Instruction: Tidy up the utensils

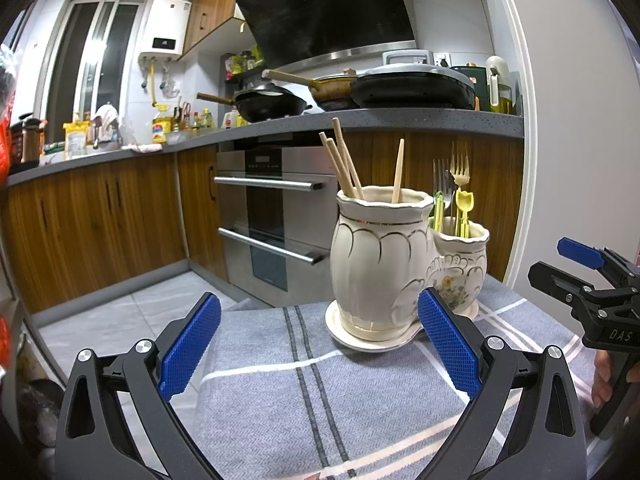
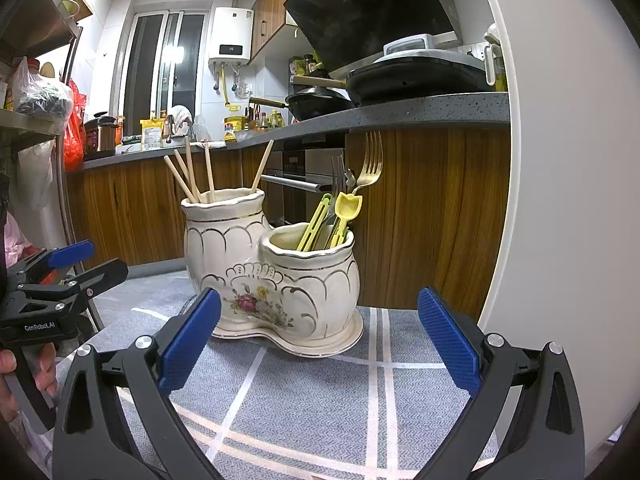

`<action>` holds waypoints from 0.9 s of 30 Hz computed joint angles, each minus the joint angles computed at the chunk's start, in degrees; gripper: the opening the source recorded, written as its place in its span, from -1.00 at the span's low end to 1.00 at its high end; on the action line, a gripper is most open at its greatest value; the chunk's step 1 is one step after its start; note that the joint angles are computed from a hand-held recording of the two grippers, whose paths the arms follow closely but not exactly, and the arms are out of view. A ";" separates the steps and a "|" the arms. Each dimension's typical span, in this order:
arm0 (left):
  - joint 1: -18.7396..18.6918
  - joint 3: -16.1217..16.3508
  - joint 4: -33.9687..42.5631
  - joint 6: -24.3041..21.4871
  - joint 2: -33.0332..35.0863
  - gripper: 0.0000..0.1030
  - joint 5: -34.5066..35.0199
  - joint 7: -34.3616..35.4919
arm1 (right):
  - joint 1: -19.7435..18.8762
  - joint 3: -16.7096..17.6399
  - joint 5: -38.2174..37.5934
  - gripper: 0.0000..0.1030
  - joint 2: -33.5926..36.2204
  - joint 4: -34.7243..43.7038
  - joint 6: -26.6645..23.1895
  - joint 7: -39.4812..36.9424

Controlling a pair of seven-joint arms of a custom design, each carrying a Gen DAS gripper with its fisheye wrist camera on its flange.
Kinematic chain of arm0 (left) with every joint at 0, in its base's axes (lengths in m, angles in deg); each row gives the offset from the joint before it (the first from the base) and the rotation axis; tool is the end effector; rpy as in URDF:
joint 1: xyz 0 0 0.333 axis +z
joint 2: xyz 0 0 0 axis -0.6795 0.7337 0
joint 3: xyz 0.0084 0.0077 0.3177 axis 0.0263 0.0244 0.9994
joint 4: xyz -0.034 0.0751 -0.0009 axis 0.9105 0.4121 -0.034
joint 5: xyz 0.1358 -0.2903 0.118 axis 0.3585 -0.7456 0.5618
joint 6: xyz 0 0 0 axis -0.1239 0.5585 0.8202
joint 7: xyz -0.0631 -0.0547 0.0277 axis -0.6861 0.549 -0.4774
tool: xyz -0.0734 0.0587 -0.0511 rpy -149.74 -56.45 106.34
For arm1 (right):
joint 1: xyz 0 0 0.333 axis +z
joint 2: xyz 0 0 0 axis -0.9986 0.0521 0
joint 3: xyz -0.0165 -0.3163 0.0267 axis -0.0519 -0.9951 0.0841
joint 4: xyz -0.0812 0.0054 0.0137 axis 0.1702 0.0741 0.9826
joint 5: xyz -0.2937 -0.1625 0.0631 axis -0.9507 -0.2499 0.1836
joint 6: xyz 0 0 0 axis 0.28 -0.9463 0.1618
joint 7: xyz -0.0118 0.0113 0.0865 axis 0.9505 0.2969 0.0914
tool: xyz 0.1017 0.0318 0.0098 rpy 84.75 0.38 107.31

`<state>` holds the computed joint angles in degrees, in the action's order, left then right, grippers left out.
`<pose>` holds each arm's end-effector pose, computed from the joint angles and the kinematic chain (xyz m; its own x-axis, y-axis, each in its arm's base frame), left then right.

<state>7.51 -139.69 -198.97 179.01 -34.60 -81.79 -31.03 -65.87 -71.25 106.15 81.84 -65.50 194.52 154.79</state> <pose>0.4005 -0.2282 0.5330 -0.1095 -0.9940 -0.0028 -0.2700 0.0325 -0.9623 0.4373 0.1965 0.5377 0.3018 -0.9533 -0.0149 -0.2534 -0.0651 -0.9652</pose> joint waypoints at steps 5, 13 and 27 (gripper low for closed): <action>-0.02 0.04 -0.44 0.33 0.00 0.90 -0.04 0.02 | 0.00 -0.02 -0.06 0.89 -0.04 -0.01 -0.04 0.04; 0.17 -0.04 -0.90 0.66 -0.18 0.90 -0.23 -0.05 | -0.04 0.00 -0.07 0.89 -0.09 -0.04 -0.06 0.04; 0.16 -0.15 -0.45 0.19 0.03 0.90 -0.35 0.23 | -0.12 0.09 0.05 0.89 -0.21 -0.01 -0.26 -0.10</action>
<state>7.67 -139.85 -199.41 179.20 -34.57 -82.14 -30.80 -65.99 -71.16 106.20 81.63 -65.51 194.25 154.69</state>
